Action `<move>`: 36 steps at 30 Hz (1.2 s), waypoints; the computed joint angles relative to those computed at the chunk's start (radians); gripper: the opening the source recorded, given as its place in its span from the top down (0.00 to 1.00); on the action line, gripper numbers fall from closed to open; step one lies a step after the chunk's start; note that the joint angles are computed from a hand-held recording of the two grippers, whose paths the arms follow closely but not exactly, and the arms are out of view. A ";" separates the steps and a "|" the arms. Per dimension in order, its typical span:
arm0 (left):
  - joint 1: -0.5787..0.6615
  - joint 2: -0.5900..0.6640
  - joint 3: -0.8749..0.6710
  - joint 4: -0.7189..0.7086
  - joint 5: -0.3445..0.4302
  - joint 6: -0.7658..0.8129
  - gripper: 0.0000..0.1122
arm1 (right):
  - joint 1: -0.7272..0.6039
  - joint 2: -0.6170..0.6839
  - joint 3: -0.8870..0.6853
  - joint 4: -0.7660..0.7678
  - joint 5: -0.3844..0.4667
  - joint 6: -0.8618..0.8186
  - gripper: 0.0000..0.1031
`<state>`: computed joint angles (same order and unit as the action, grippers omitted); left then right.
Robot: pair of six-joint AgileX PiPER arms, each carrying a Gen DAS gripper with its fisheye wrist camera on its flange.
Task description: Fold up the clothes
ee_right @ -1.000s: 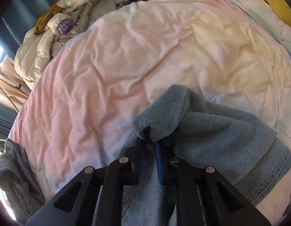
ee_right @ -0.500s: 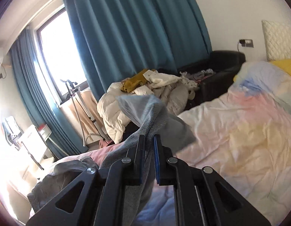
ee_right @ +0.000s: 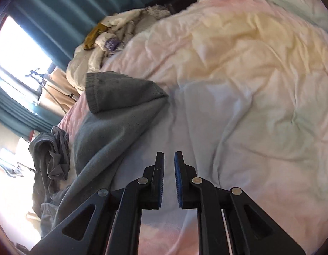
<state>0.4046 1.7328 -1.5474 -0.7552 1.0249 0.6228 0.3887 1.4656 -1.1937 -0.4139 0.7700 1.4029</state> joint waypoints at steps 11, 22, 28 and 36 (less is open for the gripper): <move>-0.096 0.015 0.034 0.028 -0.123 -0.012 0.57 | 0.045 0.437 -0.518 -0.279 0.200 -0.399 0.32; -0.147 0.081 0.002 -0.030 -0.127 0.045 0.57 | -0.030 0.637 -0.876 -0.232 0.317 -0.413 0.96; -0.110 0.033 0.044 -0.111 -0.119 0.119 0.57 | -0.095 0.372 -0.693 -0.310 0.349 -0.161 0.97; -0.043 0.001 0.049 -0.165 -0.067 0.104 0.57 | -0.266 -0.132 -0.082 -0.241 0.207 0.157 0.97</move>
